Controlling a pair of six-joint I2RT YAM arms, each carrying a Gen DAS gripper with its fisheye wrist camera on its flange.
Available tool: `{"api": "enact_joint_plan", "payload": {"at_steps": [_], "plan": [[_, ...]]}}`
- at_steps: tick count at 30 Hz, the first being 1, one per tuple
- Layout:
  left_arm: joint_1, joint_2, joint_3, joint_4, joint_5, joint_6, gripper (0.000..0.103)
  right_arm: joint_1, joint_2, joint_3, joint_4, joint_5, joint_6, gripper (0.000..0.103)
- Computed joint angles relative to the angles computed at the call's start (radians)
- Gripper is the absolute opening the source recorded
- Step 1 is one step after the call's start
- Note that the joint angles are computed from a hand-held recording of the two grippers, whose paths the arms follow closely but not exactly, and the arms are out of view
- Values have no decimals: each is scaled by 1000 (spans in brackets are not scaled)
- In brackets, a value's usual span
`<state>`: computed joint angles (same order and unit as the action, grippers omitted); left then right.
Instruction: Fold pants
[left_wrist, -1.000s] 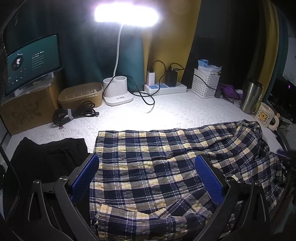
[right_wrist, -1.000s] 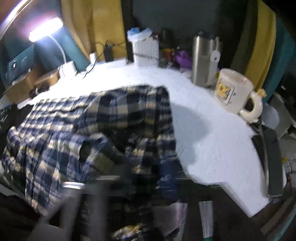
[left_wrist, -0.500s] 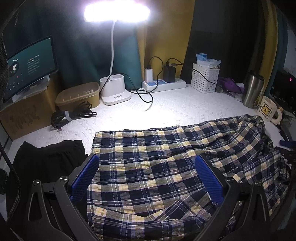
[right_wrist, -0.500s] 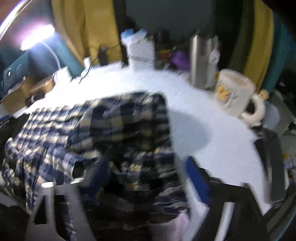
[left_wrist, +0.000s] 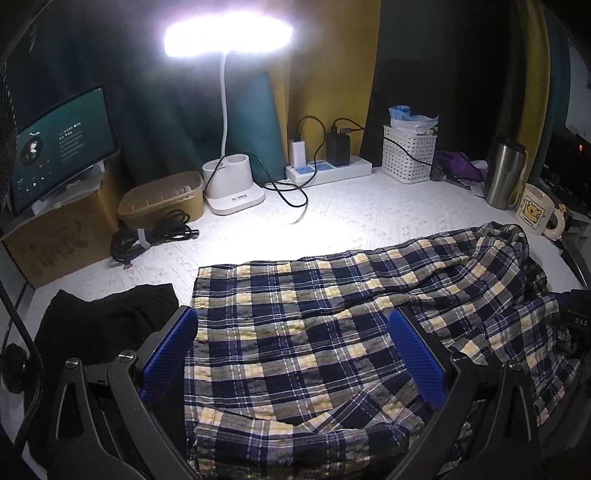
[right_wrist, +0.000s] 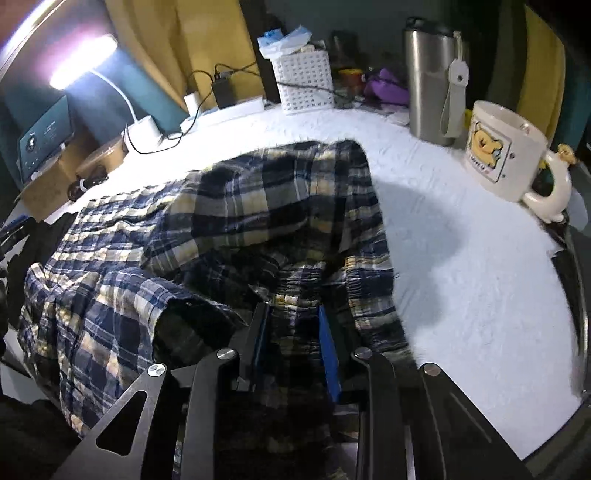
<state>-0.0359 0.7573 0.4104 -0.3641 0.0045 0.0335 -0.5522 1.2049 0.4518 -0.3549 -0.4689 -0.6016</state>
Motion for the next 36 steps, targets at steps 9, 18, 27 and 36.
{"api": "enact_joint_plan", "payload": {"at_steps": [9, 18, 27, 36], "plan": [[-34, -41, 9, -32, -24, -4, 102, -134, -140, -46, -26, 49, -82, 15], [17, -82, 20, -72, -13, 6, 102, -248, -347, -59, -150, 2, -137, 15], [81, -68, -5, -61, 32, 45, 102, -209, -116, -84, 34, 39, -88, 25], [289, 103, 23, 60, 152, 169, 102, -228, -134, 28, -55, -11, -45, 102]]}}
